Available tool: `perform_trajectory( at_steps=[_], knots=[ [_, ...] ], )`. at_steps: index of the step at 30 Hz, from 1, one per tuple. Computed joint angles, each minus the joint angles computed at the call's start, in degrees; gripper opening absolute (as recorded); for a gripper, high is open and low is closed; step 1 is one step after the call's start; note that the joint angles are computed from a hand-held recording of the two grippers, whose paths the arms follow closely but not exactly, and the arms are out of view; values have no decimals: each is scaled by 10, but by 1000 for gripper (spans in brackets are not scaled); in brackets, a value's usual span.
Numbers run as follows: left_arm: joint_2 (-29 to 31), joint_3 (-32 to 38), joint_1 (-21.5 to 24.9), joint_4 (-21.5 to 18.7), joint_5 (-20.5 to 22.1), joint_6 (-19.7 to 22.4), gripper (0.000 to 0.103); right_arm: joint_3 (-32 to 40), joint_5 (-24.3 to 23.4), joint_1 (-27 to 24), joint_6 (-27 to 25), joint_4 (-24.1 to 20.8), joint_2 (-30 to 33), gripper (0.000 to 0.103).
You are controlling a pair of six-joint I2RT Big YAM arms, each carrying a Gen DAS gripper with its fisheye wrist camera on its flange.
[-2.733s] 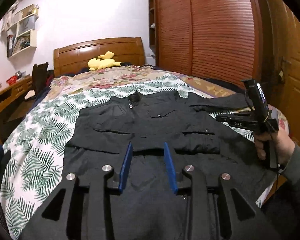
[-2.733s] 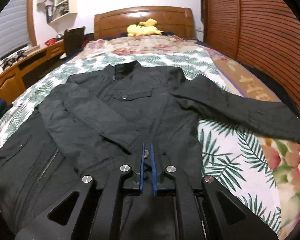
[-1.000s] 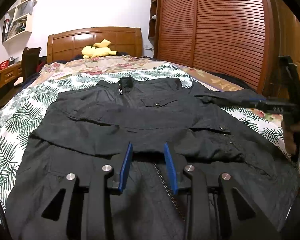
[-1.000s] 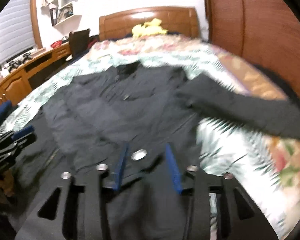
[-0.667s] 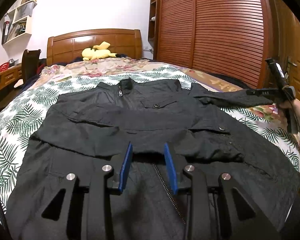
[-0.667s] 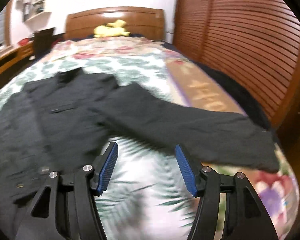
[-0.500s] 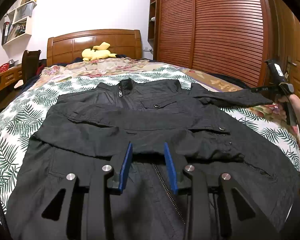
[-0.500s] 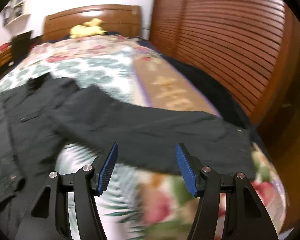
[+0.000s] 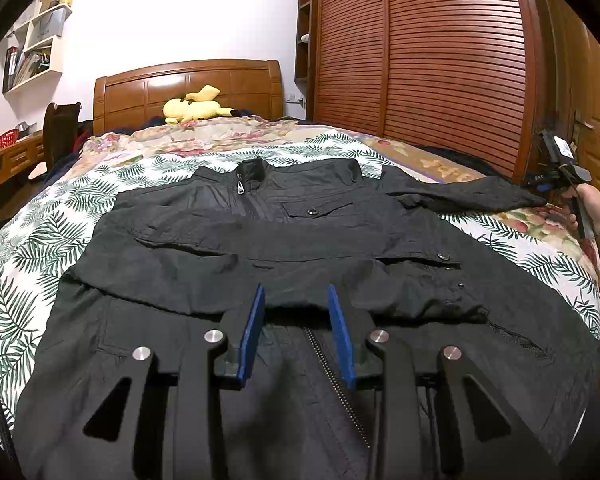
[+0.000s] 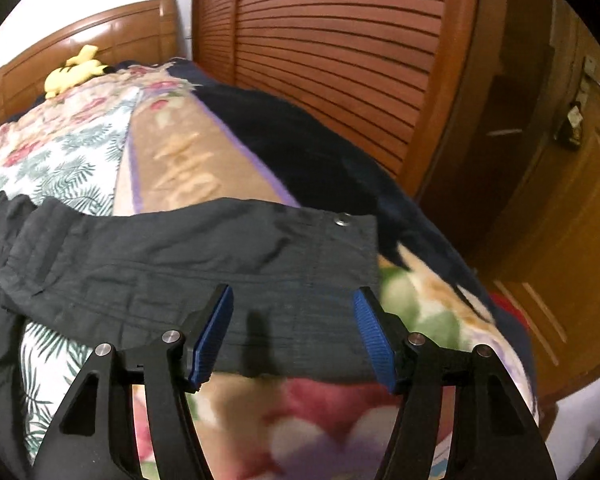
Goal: Fold large clothes
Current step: 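Grasp the other sleeve's cuff with the right tool, then lift the sleeve over the jacket front with the right tool and release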
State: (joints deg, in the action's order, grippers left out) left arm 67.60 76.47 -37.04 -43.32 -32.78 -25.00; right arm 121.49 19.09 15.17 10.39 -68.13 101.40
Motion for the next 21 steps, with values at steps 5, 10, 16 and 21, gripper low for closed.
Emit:
perform_trajectory(
  at_steps=[5,10,16,21],
  knots=[
    [1,1,0,0,0,0,32,15,7,-10,20,-38,10,65],
    [2,3,-1,-4,0,-1,32,31,-12,-10,15,-76,31,65],
    [-2,0,0,-1,3,2,32,42,-34,13,-27,-84,21,11],
    [-19,-5,-5,-3,6,2,32,94,-19,61,-51,-77,14,10]
  ],
)
